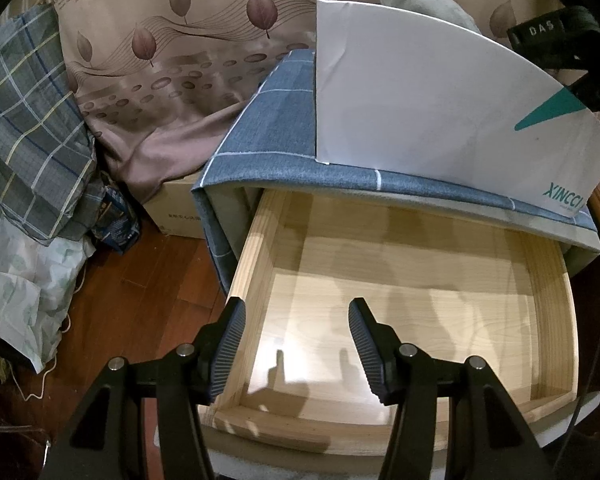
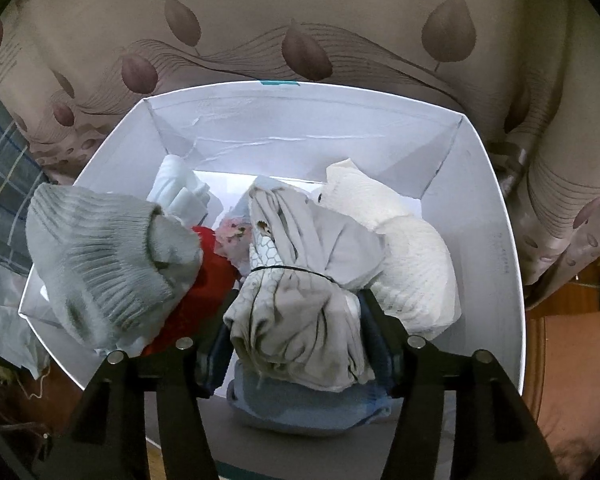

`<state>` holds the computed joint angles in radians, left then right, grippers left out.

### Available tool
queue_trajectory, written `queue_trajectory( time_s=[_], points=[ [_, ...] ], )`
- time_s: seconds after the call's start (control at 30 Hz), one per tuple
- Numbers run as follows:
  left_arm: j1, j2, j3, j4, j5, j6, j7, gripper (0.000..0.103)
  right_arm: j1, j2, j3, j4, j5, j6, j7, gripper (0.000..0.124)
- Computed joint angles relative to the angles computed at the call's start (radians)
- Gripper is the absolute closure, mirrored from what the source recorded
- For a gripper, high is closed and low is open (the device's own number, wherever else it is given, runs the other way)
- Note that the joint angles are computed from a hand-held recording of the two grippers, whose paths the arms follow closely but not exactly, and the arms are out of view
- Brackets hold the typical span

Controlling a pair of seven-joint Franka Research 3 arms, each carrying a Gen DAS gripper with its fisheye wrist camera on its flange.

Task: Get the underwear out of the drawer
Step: 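Lower the patterned sock into the box and open the right tool, then withdraw the open right tool back over the empty drawer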

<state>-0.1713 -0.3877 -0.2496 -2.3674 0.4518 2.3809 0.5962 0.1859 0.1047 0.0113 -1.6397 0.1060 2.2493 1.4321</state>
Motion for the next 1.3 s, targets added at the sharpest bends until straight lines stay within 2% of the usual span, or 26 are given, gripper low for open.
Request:
queue_trajectory(
  time_s=[0.1,0.2,0.6,0.87,1.07,1.3],
  points=[
    [0.0,-0.002,0.0,-0.002,0.001,-0.001,-0.001,0.048,0.001,-0.007,0.001,-0.001,0.005,0.0,0.002,0.053],
    [-0.001,-0.002,0.001,-0.003,0.001,0.0,0.0,0.048,0.003,-0.026,0.004,-0.019,0.007,0.011,-0.015,0.047],
    [0.0,-0.012,0.001,-0.012,0.008,-0.002,0.002,0.048,-0.002,-0.176,0.011,-0.152,0.081,0.072,-0.072,0.033],
    [0.0,-0.016,-0.002,-0.012,0.014,-0.008,0.005,0.048,-0.013,-0.374,0.013,-0.37,0.099,0.172,-0.127,0.025],
    [-0.002,-0.015,-0.005,-0.012,0.019,-0.007,0.011,0.048,-0.034,-0.541,0.024,-0.593,0.087,0.225,-0.143,0.024],
    [-0.01,-0.013,-0.017,-0.007,0.035,-0.015,0.009,0.048,-0.053,-0.645,0.017,-0.786,0.108,0.223,-0.13,0.023]
  ],
)
